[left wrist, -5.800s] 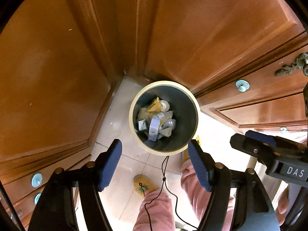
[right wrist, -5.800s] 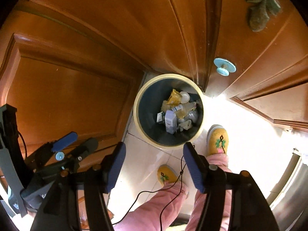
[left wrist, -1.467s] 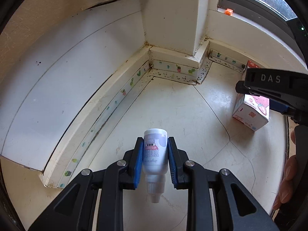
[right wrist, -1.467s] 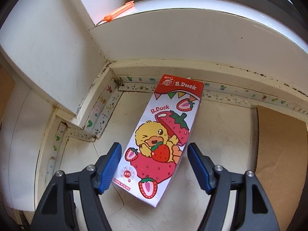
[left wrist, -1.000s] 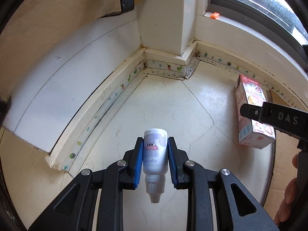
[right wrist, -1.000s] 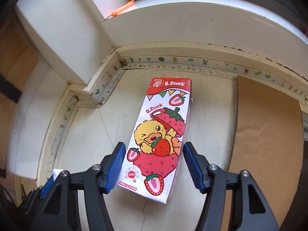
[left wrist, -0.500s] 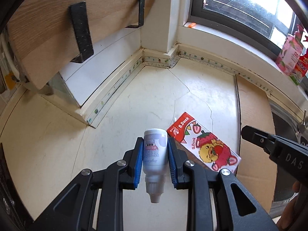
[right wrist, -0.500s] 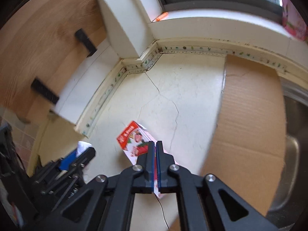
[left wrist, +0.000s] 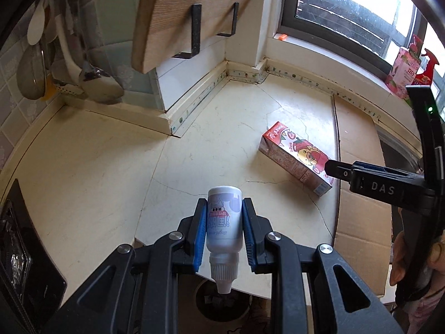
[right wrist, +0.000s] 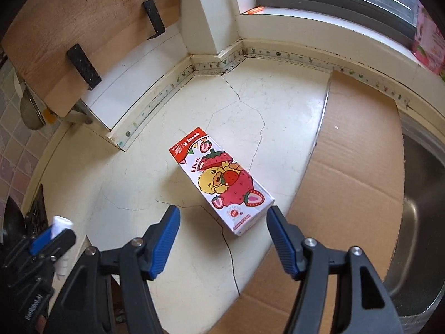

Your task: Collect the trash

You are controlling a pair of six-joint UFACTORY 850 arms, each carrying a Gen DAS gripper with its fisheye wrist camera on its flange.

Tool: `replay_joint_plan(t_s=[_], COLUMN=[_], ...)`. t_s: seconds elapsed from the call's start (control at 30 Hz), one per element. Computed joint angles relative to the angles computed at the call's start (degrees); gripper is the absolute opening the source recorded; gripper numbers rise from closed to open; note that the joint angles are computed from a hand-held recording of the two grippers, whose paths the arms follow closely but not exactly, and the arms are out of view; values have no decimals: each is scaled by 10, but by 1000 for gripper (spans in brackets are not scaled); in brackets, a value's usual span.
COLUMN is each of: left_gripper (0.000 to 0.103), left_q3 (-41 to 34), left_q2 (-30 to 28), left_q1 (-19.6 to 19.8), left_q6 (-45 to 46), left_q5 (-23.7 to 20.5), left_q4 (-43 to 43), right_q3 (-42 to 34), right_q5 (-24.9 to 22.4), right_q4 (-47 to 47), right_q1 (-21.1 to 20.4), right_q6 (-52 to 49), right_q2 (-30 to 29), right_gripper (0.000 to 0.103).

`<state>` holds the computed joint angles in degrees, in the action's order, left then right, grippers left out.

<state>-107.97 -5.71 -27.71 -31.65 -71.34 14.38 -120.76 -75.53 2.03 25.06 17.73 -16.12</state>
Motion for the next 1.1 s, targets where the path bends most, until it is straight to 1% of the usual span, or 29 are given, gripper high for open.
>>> replay_joint_plan(t_s=[0.2, 0.33, 0.47, 0.57, 0.6, 0.73, 0.87, 1.0, 1.1], left_gripper=[22, 22, 22, 22, 22, 22, 22, 22, 22], left_q3=[11, 19, 30, 42, 44, 55, 66, 84, 100], left_q2=[20, 25, 29, 35, 36, 45, 60, 84, 109], left_q1=[27, 38, 43, 48, 49, 52, 53, 51, 46], left_q6=[-38, -62, -77, -88, -90, -93, -84, -68, -48], left_q5=[4, 3, 2, 4, 4, 5, 9, 11, 9], left_q4=[-17, -30, -27, -29, -31, -33, -40, -48, -58], right_q3=[-73, -114, -124, -119, -111, -102, -86, -36, 6], right_q5=[-38, -64, -82, -86, -78, -76, -66, -43, -25], right_q4=[4, -1, 23, 37, 36, 35, 51, 71, 73], right_q1=[-4, -3, -10, -11, -9, -3, -1, 5, 23], right_q6=[-90, -141, -166, -179, -184, -184, -153, -108, -64], right_q2=[-66, -108, -128, -131, -126, -115, -89, -31, 21], right_gripper=[65, 65, 65, 61, 60, 56, 54, 54, 54])
